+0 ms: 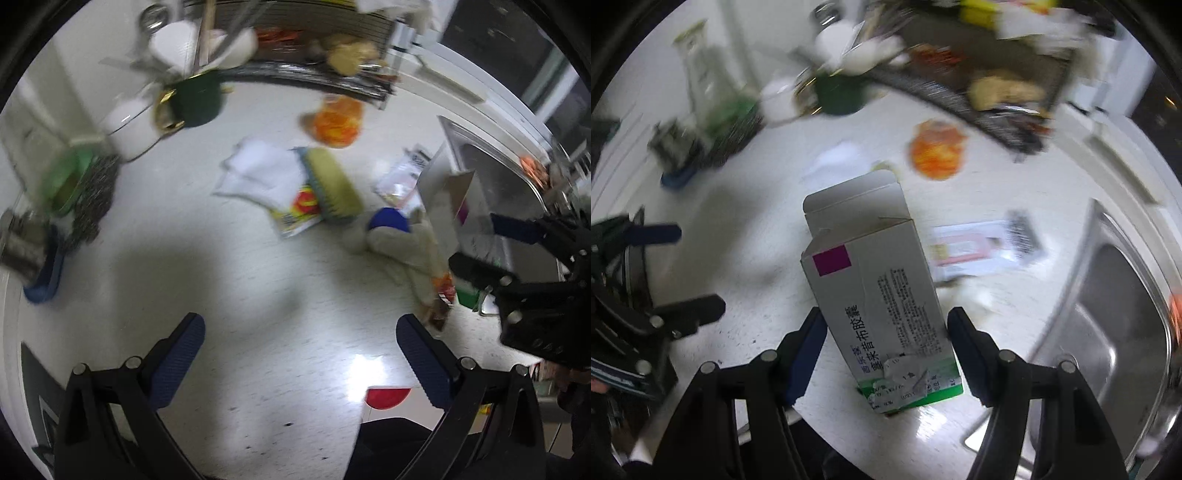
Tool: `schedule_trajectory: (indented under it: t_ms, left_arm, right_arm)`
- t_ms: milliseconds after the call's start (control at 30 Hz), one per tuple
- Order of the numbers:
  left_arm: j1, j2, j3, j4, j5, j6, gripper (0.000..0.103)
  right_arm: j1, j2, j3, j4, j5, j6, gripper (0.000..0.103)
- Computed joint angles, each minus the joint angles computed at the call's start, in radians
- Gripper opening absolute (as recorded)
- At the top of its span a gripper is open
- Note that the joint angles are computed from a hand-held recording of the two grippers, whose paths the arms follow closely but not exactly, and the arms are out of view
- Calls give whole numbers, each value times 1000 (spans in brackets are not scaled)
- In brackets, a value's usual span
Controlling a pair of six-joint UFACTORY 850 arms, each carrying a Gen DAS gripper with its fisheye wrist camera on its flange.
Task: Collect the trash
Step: 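Grasp the white medicine box with the right gripper and lift it, then grasp the red sauce packet with the left gripper while the right gripper holds the box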
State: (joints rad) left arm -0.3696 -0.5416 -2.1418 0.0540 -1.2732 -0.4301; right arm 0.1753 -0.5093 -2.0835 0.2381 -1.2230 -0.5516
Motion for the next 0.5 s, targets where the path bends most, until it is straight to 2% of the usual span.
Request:
schedule_trajectory:
  t_ms: [133, 233, 333, 500]
  left_arm:
    - [-16, -87, -125, -55, -39, 58, 103]
    - [-24, -149, -210, -81, -73, 91, 103]
    - [-40, -233, -333, -99, -131, 129, 103]
    - [-62, -312, -427, -133, -179, 197, 103]
  right_arm:
    - [-53, -12, -34, 67, -10, 34, 65]
    - [-60, 19, 17, -11, 44, 111, 65]
    - [-76, 38, 53, -40, 51, 167, 65]
    - [-115, 79, 121, -96, 61, 254, 65]
